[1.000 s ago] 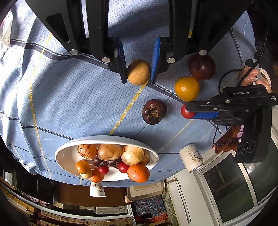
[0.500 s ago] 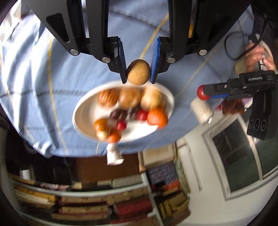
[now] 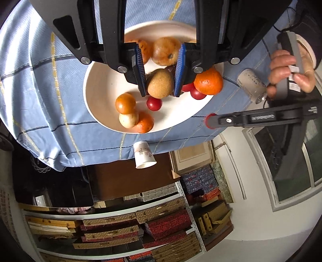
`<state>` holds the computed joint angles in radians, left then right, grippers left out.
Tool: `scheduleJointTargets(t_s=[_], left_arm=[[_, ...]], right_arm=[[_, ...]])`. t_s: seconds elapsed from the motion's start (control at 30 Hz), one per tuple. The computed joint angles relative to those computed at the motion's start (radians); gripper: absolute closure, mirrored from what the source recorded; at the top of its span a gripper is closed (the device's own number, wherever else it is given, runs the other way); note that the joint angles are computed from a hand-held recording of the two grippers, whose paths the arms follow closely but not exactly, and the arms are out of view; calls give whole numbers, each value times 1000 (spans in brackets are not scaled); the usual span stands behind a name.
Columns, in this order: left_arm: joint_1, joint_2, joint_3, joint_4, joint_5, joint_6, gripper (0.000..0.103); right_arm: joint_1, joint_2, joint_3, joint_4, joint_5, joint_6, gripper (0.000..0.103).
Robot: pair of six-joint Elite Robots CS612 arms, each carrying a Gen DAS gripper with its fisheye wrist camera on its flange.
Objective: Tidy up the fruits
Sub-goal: 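Carry the tomato and pale fruit onto the white plate and release both, then return to the pile and grasp a brown mangosteen with the right tool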
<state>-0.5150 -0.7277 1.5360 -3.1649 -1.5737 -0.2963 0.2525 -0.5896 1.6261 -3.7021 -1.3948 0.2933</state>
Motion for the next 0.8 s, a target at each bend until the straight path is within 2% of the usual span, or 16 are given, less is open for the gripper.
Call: scheduleJointTargets(t_s=[0.03, 0.07, 0.17, 0.23, 0.43, 0.57, 0.7, 0.8], left_arm=[[-4, -2, 5, -7, 30, -25, 16], [-6, -4, 23, -53, 52, -49, 13], [-6, -26, 76, -116, 43, -60, 12], [-9, -43, 119, -160, 56, -81, 8], [-18, -87, 255, -281, 108, -166, 5], [-21, -91, 327, -356, 120, -193, 5], [-20, -87, 358, -339, 124, -216, 5], [-28, -87, 370, -311, 142, -221, 5]], right_arm=[[0, -2, 7, -14, 4, 11, 52], [0, -6, 17, -35, 6, 7, 46], [11, -20, 37, -61, -18, -42, 46], [21, -31, 54, -79, -43, -57, 45], [36, -50, 97, -99, -62, -61, 44], [44, -59, 117, -74, -69, -72, 43], [52, -61, 121, -50, -74, -101, 43], [49, -64, 128, -20, -34, -90, 43]])
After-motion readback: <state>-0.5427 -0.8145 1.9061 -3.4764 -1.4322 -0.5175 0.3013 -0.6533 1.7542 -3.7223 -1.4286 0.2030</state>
